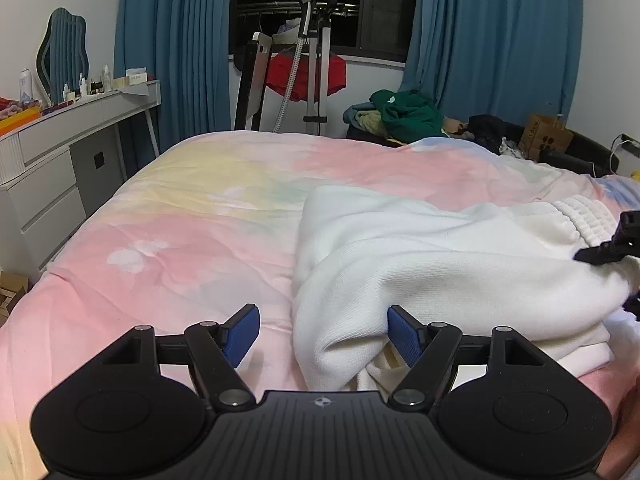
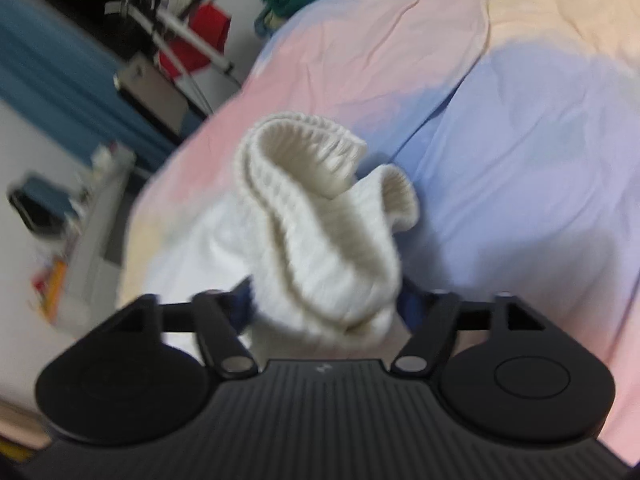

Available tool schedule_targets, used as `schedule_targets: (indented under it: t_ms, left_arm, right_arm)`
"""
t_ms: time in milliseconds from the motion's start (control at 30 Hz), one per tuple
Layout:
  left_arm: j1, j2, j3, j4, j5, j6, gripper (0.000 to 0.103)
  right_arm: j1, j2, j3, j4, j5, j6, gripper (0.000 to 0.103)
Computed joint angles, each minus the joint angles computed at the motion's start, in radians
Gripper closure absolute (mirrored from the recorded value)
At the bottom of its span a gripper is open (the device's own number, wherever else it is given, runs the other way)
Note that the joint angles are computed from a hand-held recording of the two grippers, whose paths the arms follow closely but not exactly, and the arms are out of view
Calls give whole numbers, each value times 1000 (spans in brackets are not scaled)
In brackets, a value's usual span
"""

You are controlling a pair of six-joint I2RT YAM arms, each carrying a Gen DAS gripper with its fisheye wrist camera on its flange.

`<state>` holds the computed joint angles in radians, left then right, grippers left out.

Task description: Fold clothes

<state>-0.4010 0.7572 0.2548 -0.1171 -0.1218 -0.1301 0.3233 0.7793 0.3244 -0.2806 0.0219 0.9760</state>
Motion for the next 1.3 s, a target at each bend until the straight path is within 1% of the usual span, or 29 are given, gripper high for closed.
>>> schedule_targets:
  t_ms: [33,133,167,233,300,333,367,433,467,567,633,700,767,867,900,967,1000,1033,1133,1200,1267,1300]
  left_arm:
    - [0,4,4,-7,3,-4,30]
    - [3,15,17,-28,11,-8,30]
    - [11,20,22,-33,24,-10,30]
    - [31,32,31,-44,58,-13,30]
    - [44,45,40,-52,83,-19,30]
    - [42,53,44,-54,87,-25,30]
    - [41,60,47,-56,91,-30,30]
    - [39,72,54,-61,98,-43,30]
    - [39,74,57,-65,102,-48,30]
    - [54,57,58,-80,130,-48,32]
    - [76,34,59,-98,163,-46,32]
    - [120,4,69,-132,244,-34,30]
    - [175,-33,77,-162,356,-5,21]
    - [213,-75,94,-199,438,9,20]
    - [223,-66,104,-200,453,15,19]
    - [241,-32,127,-192,475,26,18]
    - [248,16,150,-184,476,23,17]
    - [254,74,181,-178,473,14,15]
    - [271,268,282,-161,476,-14,9]
    - [286,424,368,-164,499,-16,9]
    - [316,560,432,-153,604,31,9]
    - [321,606,452,-145,635,50,9]
  right_arm:
    - [-19,-8,-2,-17,-23,-27,17]
    - [-121,25,-49,57,-190,-8,18]
    - [-124,43,-49,73,-189,-19,18]
    - [-128,78,-48,103,-184,-39,14]
    - [-116,123,-47,155,-190,-43,13]
    - [-110,148,-46,179,-202,-42,10]
    - [-103,173,-44,203,-214,-41,10]
    - [-81,222,-35,222,-194,-49,10]
    - [-88,245,-41,245,-205,-43,10]
    - [-113,266,-62,290,-235,-37,10]
    - [-99,255,-59,277,-225,-40,10]
    - [-85,244,-57,264,-214,-43,11]
    - [-83,240,-56,262,-214,-44,12]
    - [-83,223,-53,239,-208,-53,18]
    - [-83,216,-53,230,-206,-56,22]
    - [-75,197,-49,207,-184,-63,28]
    - [-62,187,-45,192,-164,-70,33]
    - [-48,177,-40,178,-144,-76,36]
    - [-19,151,-31,152,-102,-77,41]
    - [-23,133,-36,148,-100,-77,44]
    - [-28,117,-39,145,-101,-77,45]
    - [-31,111,-41,145,-103,-79,46]
